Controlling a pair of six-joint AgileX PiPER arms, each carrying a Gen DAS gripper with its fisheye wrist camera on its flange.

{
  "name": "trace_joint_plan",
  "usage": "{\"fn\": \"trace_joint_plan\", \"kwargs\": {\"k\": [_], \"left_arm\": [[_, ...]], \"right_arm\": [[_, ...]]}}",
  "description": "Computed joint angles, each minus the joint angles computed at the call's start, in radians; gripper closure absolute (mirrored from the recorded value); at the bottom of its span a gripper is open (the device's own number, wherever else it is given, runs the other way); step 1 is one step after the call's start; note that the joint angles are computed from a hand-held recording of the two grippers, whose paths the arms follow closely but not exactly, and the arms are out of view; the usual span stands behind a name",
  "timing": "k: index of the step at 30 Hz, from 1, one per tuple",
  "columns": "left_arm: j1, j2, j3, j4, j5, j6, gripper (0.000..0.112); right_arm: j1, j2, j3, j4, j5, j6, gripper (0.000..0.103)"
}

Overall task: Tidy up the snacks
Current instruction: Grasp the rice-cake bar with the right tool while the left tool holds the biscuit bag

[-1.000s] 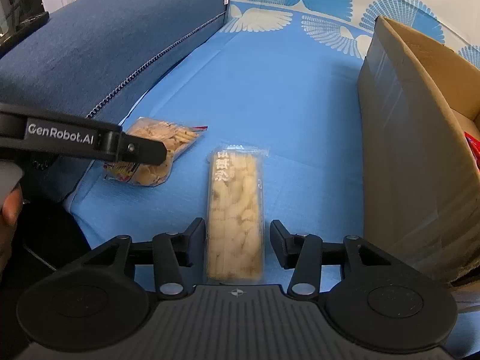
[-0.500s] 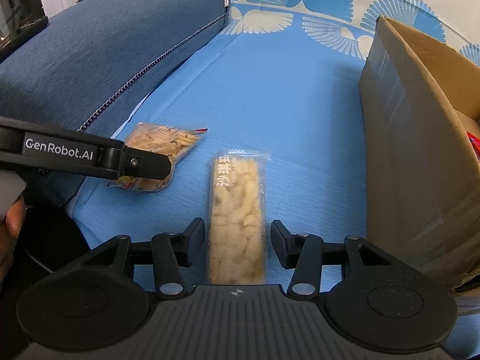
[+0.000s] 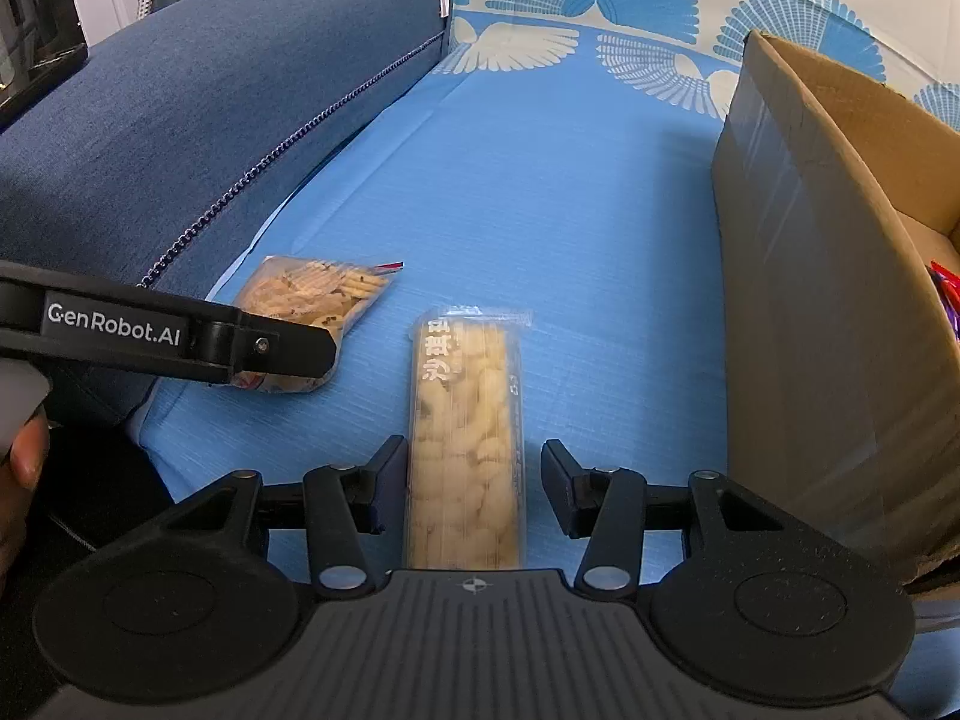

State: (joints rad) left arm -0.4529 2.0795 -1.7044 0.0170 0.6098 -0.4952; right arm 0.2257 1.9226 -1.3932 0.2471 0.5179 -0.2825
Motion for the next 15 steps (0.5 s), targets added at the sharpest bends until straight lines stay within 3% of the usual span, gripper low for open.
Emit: {"fn": "trace_joint_plan", "kwargs": {"k": [15], "left_arm": [[-0.006,0.006,-0.003,0.014,0.003,-0.01,0.035]], "right_arm": [[0.003,0.001,-0.005,0.001,0.006,-0.001,0.054]]}}
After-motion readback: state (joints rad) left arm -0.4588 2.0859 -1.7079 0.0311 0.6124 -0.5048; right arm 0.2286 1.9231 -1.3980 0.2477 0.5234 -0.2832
